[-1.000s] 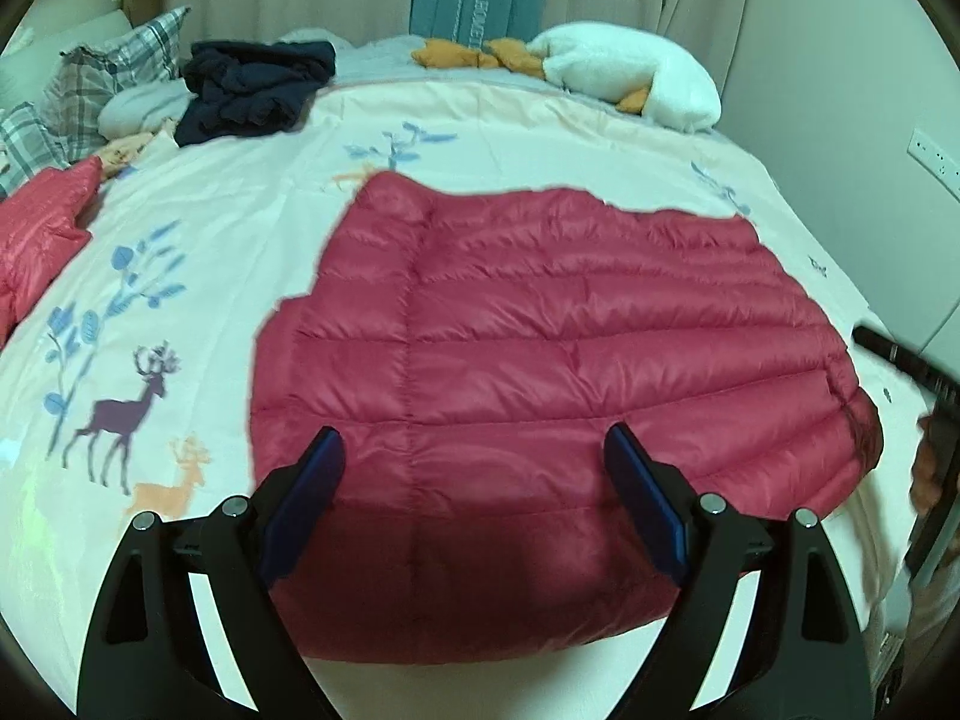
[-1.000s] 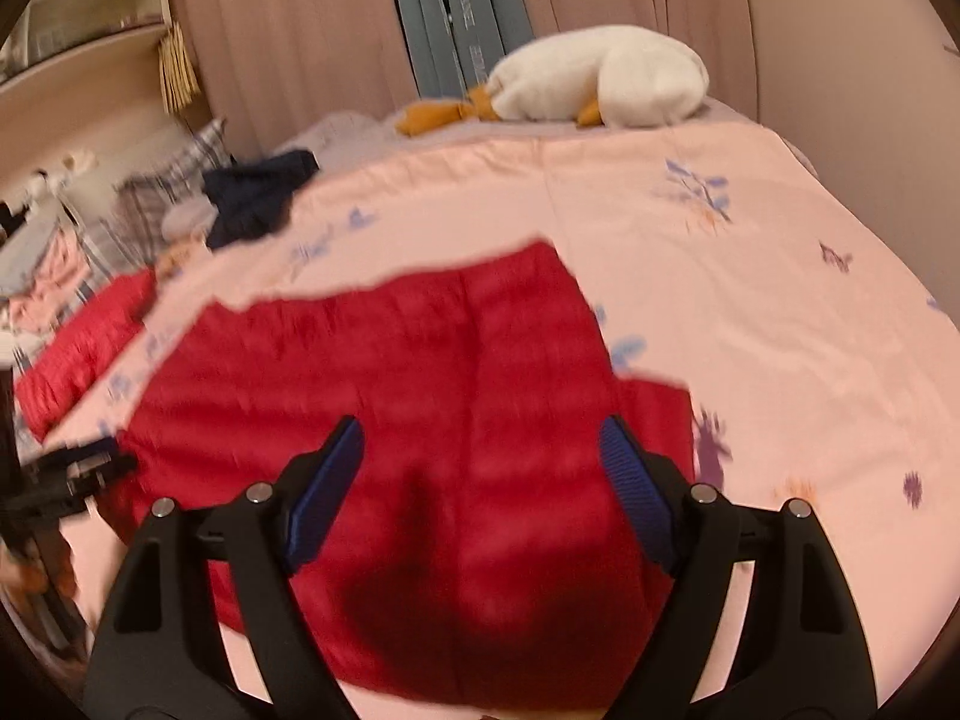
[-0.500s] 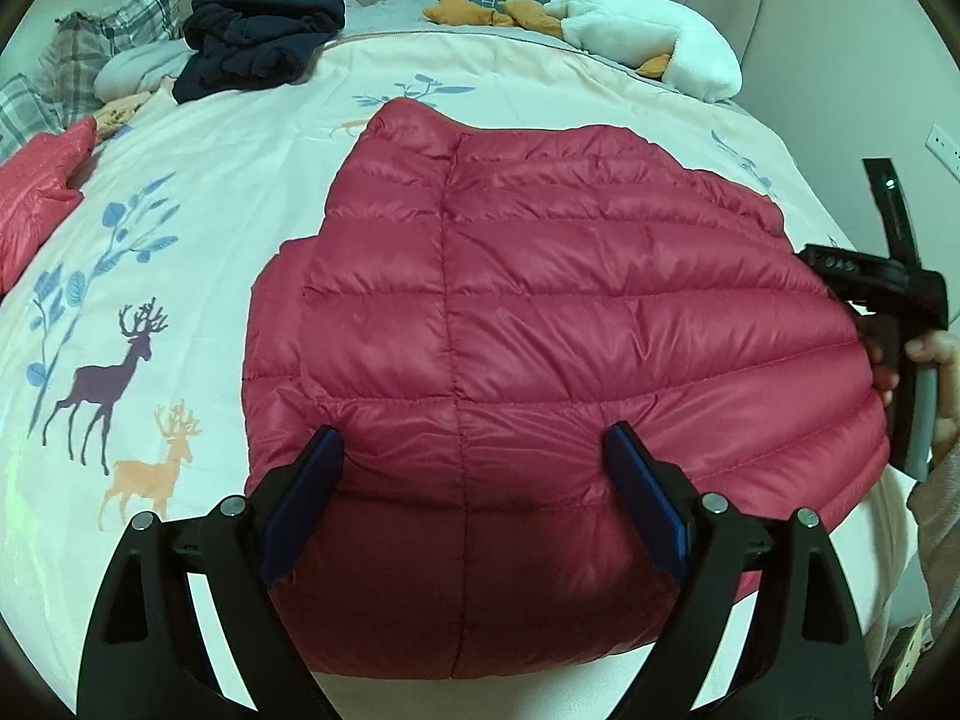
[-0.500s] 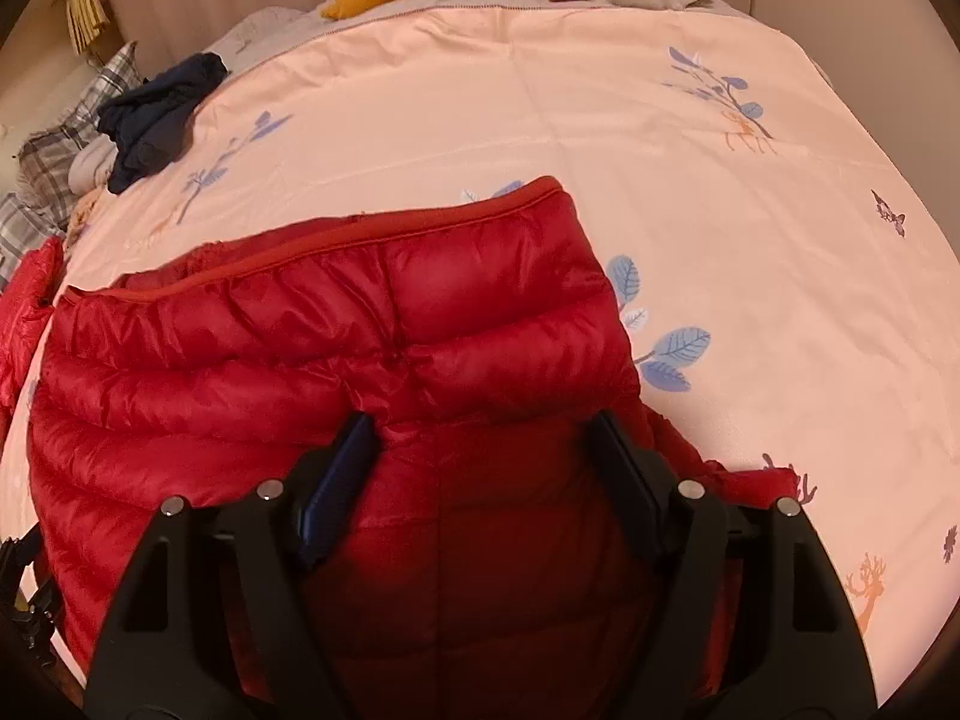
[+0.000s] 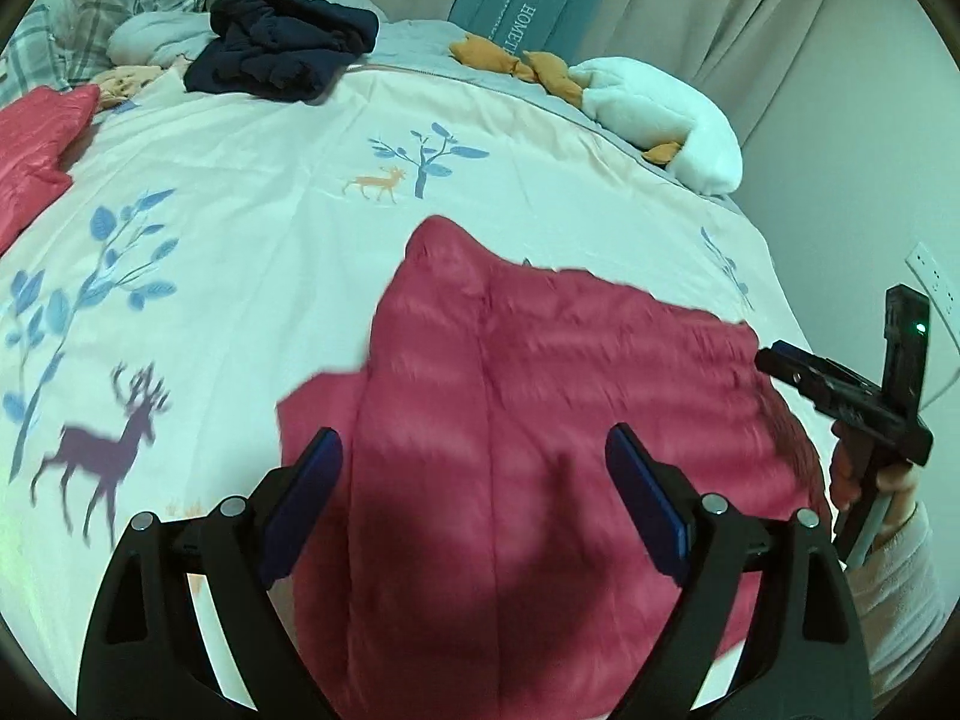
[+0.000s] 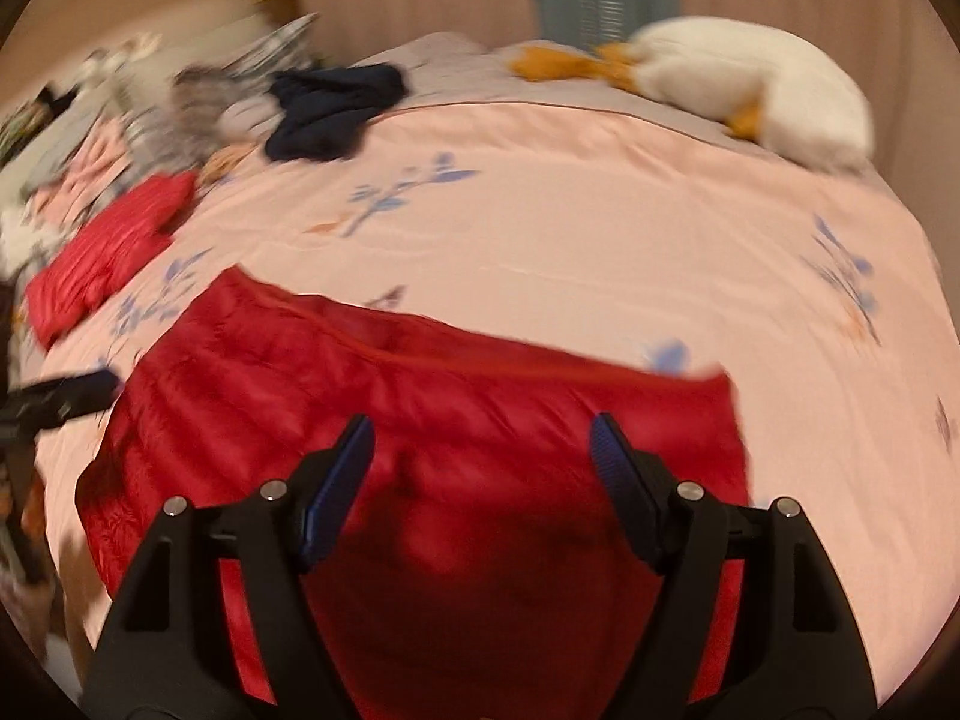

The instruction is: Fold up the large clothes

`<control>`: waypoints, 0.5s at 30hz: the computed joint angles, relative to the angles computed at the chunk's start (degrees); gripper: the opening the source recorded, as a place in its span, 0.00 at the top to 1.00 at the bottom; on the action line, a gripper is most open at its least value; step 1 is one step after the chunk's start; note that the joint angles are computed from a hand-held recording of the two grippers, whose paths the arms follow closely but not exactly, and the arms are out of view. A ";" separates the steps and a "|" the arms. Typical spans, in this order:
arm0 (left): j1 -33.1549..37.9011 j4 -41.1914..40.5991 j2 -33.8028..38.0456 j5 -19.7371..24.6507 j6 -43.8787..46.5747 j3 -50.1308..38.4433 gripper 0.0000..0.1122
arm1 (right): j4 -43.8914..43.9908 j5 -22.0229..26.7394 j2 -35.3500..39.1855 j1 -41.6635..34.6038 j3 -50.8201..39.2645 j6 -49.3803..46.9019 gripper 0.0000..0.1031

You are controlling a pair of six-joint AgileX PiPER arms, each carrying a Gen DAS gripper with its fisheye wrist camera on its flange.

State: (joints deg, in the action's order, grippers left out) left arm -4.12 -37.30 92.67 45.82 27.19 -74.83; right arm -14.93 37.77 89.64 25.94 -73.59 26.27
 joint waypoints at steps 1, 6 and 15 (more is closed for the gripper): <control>-0.11 0.04 1.55 0.80 -0.72 -1.57 0.20 | 3.21 0.81 2.34 -0.39 -3.20 -4.97 0.27; -1.90 2.31 9.17 3.12 -4.68 -9.36 0.20 | 17.40 9.43 13.99 -2.05 -19.48 -26.13 0.32; -2.01 1.68 12.07 3.54 -4.50 -11.64 0.20 | 24.88 20.49 22.63 -2.57 -28.35 -38.88 0.84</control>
State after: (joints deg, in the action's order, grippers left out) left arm -6.14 -35.62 104.74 49.35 22.69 -86.47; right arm 9.95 58.26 112.27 23.37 -101.94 -12.61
